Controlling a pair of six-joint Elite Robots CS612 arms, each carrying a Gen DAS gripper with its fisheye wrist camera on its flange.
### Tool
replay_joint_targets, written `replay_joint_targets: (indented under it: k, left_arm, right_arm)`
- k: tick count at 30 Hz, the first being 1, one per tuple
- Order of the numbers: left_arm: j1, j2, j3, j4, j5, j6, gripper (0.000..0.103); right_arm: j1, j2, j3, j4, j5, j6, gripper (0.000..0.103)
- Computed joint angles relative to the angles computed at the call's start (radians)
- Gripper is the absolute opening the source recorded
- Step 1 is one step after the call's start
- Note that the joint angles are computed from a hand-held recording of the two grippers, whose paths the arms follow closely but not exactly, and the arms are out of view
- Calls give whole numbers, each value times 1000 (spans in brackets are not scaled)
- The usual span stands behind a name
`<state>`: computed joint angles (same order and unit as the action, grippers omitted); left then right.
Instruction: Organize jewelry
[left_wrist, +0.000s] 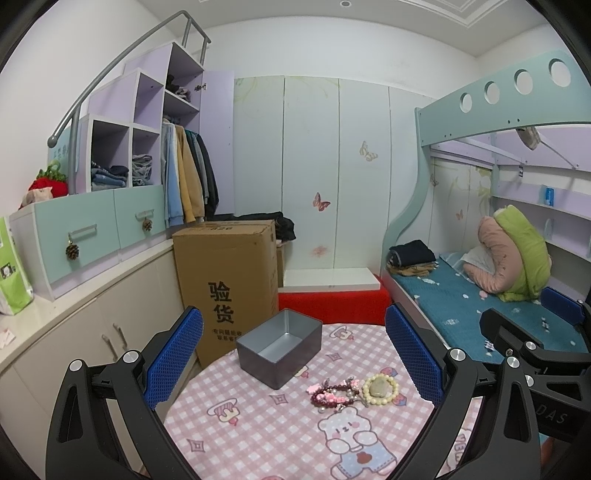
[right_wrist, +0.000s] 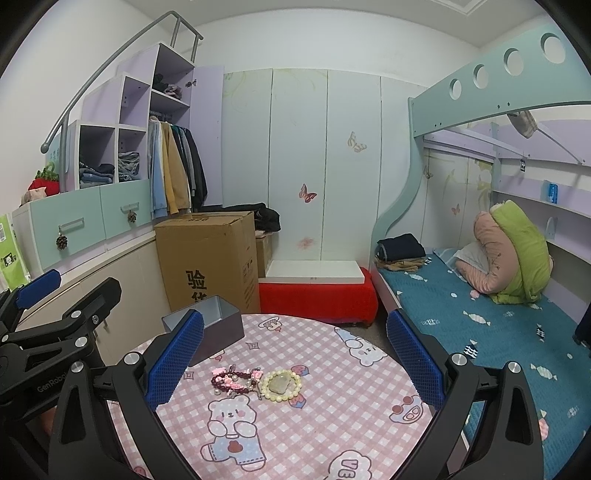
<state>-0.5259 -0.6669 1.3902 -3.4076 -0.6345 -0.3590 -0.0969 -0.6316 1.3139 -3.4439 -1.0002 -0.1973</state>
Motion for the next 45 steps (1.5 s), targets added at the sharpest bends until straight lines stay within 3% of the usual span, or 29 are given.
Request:
replay_joint_targets:
  k: [14, 22, 26, 30, 35, 41, 45]
  left_arm:
    - [9, 10, -11, 47, -10, -29, 96]
    - [31, 19, -26, 239, -56, -120, 96]
    - [60, 28, -34, 388, -165, -172, 96]
    - [95, 45, -56, 561, -284, -283, 96]
    - [130, 66, -69, 610, -417, -352, 96]
    - [159, 96, -120, 628, -546, -363, 96]
    - [168, 122, -173, 635, -566, -361, 96]
  right_arm:
    - [10, 5, -9, 33, -14, -17, 97]
    - [26, 23, -38, 123, -55, -58, 97]
    - [36, 44, -69, 233, -80, -105, 97]
    - [46, 73, -115, 363, -117, -146, 97]
    - [58, 108, -164, 479, -156, -184, 97]
    - [68, 144, -220, 579, -190, -215, 97]
    - [72, 165, -259, 618, -202, -226, 97]
